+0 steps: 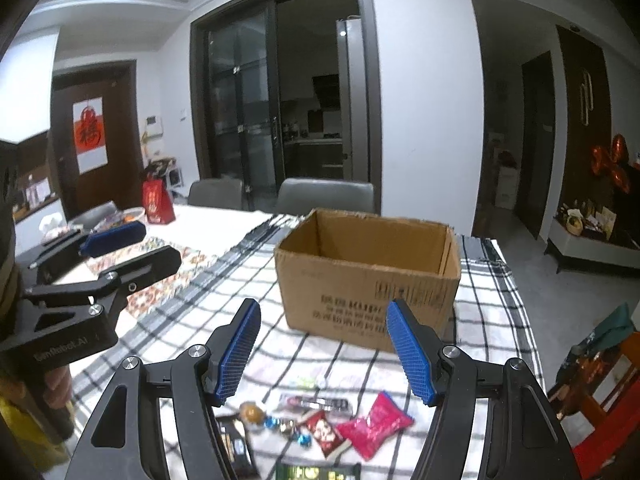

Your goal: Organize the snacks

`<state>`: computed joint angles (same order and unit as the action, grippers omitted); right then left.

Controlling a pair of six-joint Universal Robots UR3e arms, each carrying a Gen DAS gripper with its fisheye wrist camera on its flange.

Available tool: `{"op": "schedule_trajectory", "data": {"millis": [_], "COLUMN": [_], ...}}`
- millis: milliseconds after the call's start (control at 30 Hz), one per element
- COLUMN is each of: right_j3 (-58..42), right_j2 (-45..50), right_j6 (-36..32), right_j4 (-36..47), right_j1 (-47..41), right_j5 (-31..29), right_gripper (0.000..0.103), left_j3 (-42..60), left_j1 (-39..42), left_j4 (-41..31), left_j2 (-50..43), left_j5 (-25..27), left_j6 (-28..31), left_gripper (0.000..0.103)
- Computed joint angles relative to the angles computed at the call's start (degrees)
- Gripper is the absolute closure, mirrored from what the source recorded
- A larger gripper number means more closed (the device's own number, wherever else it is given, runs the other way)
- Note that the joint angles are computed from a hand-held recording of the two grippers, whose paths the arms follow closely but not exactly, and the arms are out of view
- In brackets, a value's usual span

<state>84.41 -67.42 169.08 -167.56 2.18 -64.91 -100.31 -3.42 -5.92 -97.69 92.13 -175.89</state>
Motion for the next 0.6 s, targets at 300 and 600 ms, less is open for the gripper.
{"op": "schedule_trajectory", "data": {"millis": [300, 600], "right_j3": [8.5, 9.5], "right_j2": [-1.8, 0.4], "right_j6": [-3.8, -6.6], "right_j4": [-1.5, 0.3], "right_j1": [1.1, 2.4], "right_j5": [-0.2, -0.3], "right_gripper": [0.037, 0.041], "left_j3": [-9.6, -13.7], "left_j1": [1.2, 3.0], "left_j4": [1.3, 1.7], "left_j2": [2.8, 2.0], "left_j5": [-3.1, -6.9], "left_j6": [-1.0, -0.7], "left_gripper": [0.042, 0.043]}}
